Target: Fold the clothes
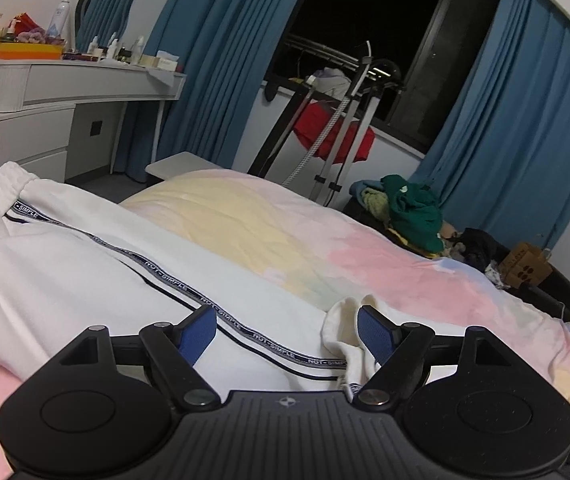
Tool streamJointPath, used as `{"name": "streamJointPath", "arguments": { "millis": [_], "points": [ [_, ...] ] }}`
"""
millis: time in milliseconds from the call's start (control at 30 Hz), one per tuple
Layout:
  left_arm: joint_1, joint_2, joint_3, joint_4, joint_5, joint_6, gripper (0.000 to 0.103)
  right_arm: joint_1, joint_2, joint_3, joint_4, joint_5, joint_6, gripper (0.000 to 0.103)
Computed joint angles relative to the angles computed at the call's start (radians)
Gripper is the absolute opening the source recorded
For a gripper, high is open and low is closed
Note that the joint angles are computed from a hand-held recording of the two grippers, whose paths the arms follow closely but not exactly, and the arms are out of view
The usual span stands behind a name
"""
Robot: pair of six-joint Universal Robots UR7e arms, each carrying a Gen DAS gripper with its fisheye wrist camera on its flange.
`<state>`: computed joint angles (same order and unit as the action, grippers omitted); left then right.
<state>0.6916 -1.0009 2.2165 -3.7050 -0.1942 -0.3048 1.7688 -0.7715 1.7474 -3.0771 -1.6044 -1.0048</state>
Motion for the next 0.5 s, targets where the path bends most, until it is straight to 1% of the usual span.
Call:
{"name": "streamJointPath", "arguments": {
  "millis": [33, 100, 133, 233, 300, 367, 467, 500],
  "points": [
    [-0.001, 0.004, -0.002, -0.012, -0.004, 0.012, 0.079, -0.006, -0.03, 0.01, 0.049, 0.012, 0.017, 0.074],
    [-0.001, 0.003, 0.001, 0.007, -0.012, -0.007, 0.079, -0.02, -0.086, 0.032, 0.122, 0.041, 0.044, 0.077],
    [0.0, -0.001, 0.005, 0.02, -0.017, -0.017, 0.079, -0.029, -0.109, 0.049, 0.126, 0.059, 0.045, 0.077],
    [0.0, 0.003, 0.003, 0.036, -0.03, -0.027, 0.079, -0.056, -0.141, 0.078, 0.085, 0.118, 0.059, 0.077],
    [0.001, 0.001, 0.004, 0.055, -0.032, -0.035, 0.079, -0.07, -0.138, 0.077, 0.055, 0.154, 0.092, 0.077],
    [0.004, 0.001, 0.002, 0.073, -0.036, -0.043, 0.079, -0.074, -0.117, 0.057, 0.046, 0.167, 0.106, 0.076],
    [0.01, 0.005, -0.005, 0.099, -0.036, -0.05, 0.079, -0.074, -0.067, -0.001, 0.094, 0.17, 0.094, 0.076],
    [0.011, 0.008, -0.007, 0.103, -0.032, -0.052, 0.079, -0.072, -0.055, -0.012, 0.114, 0.163, 0.085, 0.073]
  ]
}}
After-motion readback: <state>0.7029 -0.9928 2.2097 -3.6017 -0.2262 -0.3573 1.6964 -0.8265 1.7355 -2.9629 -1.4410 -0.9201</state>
